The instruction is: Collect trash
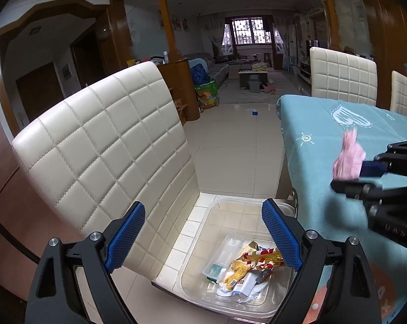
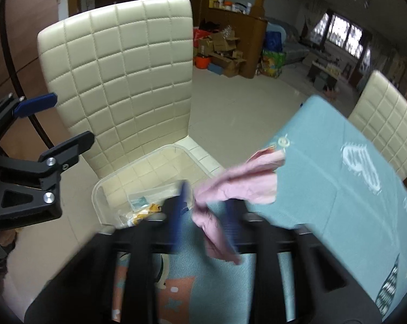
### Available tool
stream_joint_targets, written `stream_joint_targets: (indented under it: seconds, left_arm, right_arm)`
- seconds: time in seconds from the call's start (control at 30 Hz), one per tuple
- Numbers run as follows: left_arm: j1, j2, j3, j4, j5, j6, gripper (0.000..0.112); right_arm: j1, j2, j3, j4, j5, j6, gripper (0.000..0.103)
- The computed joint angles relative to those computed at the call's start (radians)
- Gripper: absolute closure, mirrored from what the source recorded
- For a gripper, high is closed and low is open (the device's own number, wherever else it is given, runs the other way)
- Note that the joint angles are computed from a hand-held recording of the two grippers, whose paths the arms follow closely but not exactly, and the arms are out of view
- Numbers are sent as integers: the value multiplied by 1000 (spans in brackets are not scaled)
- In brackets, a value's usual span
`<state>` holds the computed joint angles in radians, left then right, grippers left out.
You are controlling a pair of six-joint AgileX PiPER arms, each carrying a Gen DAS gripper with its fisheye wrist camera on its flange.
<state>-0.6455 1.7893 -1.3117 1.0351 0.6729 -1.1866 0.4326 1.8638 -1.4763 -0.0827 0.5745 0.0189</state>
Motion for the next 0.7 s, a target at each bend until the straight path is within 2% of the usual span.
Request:
stream_joint_targets:
  seconds: [0.03,0.07,0.13,0.37,0.5,0.7]
  left_arm:
    - [3,-4,5,-1,-8,-1,26]
    - [5,-7,11,-1,-16,-4,26]
    - [4,-11,20,5,-21,-14,26]
    - [-6,-2,16,-7,-33,-8,26]
    - [-11,7,9,-12,-41,4,26]
    - [-4,40,-20,-41,-64,19,26]
  right_arm:
    - [-3,-14,24,-10,-32,20,12]
    - [1,-37,64,-57,-83,69,14]
    - [18,-53,85,-166,-94,148,22]
    - [-23,-77,125,-63,-112,79,22]
    - [-52,-94,167,-126,-149,147,21]
    - [-107,-26,104,-288,-110,363,21]
